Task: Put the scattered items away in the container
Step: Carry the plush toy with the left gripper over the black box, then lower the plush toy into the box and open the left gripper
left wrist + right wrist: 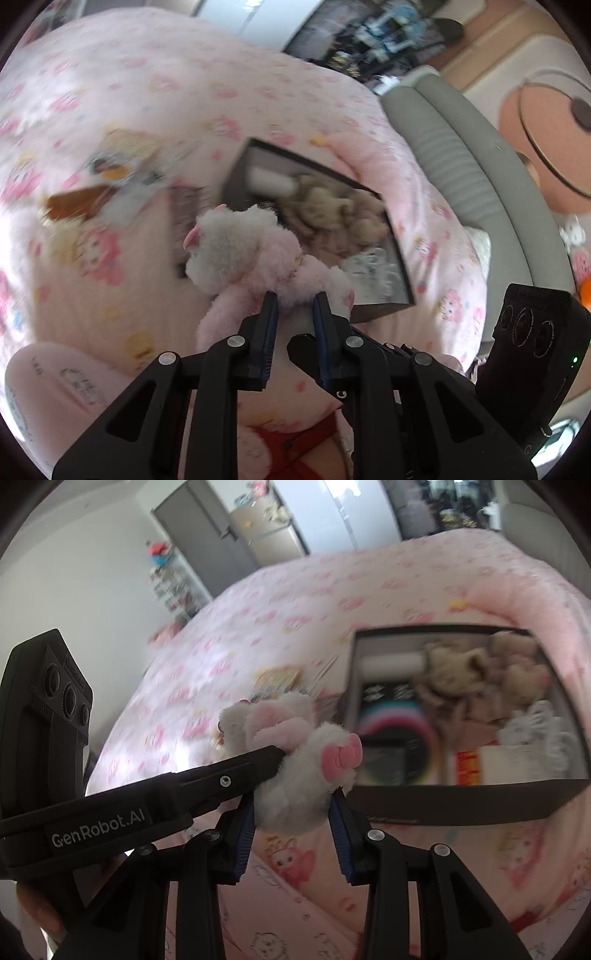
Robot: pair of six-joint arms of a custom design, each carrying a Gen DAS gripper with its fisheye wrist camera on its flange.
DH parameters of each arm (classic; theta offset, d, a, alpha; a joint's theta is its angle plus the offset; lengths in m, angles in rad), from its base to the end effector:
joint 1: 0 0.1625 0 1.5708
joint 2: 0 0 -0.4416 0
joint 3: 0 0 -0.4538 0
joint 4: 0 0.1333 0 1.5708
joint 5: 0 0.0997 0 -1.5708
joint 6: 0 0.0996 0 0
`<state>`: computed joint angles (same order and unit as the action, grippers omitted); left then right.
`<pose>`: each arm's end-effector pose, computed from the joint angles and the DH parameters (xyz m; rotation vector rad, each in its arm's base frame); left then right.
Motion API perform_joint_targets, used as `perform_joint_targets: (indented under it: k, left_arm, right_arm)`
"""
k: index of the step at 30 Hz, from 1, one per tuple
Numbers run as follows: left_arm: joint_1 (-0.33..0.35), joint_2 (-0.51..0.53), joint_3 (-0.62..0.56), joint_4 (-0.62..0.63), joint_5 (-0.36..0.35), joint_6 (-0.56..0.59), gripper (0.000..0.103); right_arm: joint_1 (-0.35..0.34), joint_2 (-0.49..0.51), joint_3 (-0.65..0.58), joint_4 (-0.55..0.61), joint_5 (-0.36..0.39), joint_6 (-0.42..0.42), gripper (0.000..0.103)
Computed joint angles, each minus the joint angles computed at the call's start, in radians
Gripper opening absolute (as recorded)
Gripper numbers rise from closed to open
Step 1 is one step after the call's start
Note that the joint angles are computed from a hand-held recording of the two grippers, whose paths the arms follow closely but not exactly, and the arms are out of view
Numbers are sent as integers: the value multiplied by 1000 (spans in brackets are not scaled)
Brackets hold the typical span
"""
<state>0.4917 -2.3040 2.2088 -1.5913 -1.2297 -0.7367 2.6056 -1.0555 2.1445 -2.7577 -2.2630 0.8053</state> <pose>-0.1559 -0.2725 0.4520 0.4783 2.9407 -0.5106 0.4953 -0.2131 0.0781 0.2590 -2.6594 0.8458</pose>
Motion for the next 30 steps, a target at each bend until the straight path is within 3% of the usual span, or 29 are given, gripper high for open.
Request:
perform_joint_targets:
  k: [7, 13, 19, 24, 28, 30]
  left_arm:
    - [-13, 148, 59, -243, -98, 91, 19]
    - [31, 318, 127, -453, -167, 175, 19]
    - [59, 383, 166, -513, -171, 153, 19]
    - [68, 402, 152, -444, -131, 135, 23]
    - [68, 384, 138, -353, -64, 110, 22]
    - [87, 374, 136, -335, -67, 105, 21]
  right_arm:
    - [-2, -170, 117, 13, -137, 36, 34]
    - [-75, -312, 224, 54, -199, -2, 33]
    - [-206, -374, 309, -8, -132, -90, 33]
    - [-266, -378, 345, -98, -50, -149, 33]
    - [-267, -421, 361, -92, -18, -172, 33]
    - [-261, -468, 370, -91, 1, -173, 33]
